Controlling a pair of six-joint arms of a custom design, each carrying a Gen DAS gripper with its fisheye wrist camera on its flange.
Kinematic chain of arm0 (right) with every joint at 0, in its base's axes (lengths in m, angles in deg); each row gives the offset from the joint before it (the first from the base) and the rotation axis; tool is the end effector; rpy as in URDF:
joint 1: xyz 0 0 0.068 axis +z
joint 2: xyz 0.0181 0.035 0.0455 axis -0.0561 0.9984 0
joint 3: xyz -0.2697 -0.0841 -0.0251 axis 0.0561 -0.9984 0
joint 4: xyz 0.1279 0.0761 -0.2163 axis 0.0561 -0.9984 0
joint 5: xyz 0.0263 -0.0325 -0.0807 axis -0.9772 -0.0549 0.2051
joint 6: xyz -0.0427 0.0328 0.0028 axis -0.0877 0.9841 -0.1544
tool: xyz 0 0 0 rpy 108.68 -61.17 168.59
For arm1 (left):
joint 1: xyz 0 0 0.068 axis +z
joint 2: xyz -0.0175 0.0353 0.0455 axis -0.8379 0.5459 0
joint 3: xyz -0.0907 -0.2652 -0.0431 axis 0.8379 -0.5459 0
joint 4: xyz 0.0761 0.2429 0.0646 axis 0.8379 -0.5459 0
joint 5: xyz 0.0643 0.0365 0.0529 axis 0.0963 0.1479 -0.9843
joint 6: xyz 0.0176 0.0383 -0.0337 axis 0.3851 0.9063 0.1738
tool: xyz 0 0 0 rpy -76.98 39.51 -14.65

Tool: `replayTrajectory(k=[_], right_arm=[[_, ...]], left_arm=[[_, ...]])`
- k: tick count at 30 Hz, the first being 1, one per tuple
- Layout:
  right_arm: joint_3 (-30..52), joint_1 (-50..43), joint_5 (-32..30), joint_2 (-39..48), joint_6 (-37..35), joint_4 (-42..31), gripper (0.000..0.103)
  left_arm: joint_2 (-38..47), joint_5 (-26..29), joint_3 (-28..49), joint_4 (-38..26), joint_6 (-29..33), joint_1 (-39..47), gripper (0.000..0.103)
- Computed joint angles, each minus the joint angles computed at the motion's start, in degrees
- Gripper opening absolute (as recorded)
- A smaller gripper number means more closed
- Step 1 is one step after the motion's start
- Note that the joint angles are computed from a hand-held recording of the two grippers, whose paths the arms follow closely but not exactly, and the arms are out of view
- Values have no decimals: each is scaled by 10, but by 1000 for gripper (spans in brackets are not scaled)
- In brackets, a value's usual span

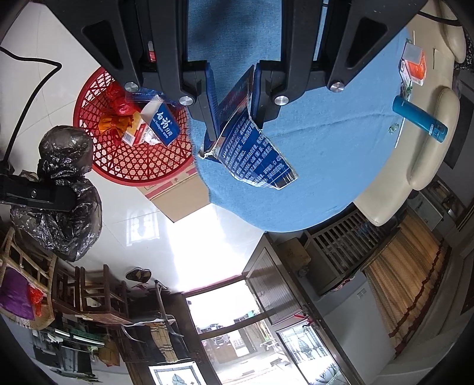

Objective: Collect trash
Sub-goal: 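Carry the blue carton with the left tool while the right tool carries the black bag over the basket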

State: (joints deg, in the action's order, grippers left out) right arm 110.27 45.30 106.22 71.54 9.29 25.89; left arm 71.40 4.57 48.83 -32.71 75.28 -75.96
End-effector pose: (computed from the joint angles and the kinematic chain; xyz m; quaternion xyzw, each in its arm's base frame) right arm 0.1653 0.1639 0.2151 0.1826 0.8603 0.2366 0.4131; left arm 0.2098 -0.0688 0.2453 0.3469 0.8558 0.0704 0.3773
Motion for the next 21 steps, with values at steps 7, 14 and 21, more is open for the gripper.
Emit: replayTrajectory(k=[7, 14, 21], right_arm=[[-5, -6, 6, -5, 16, -9, 43], [-7, -8, 21, -1, 35, -24, 43], [-1, -5, 26, 15, 38, -27, 43]], left_arm=[[17, 44, 11, -18, -5, 2, 21], [65, 122, 41, -48, -18, 28, 21], [72, 125, 30, -39, -24, 26, 21]])
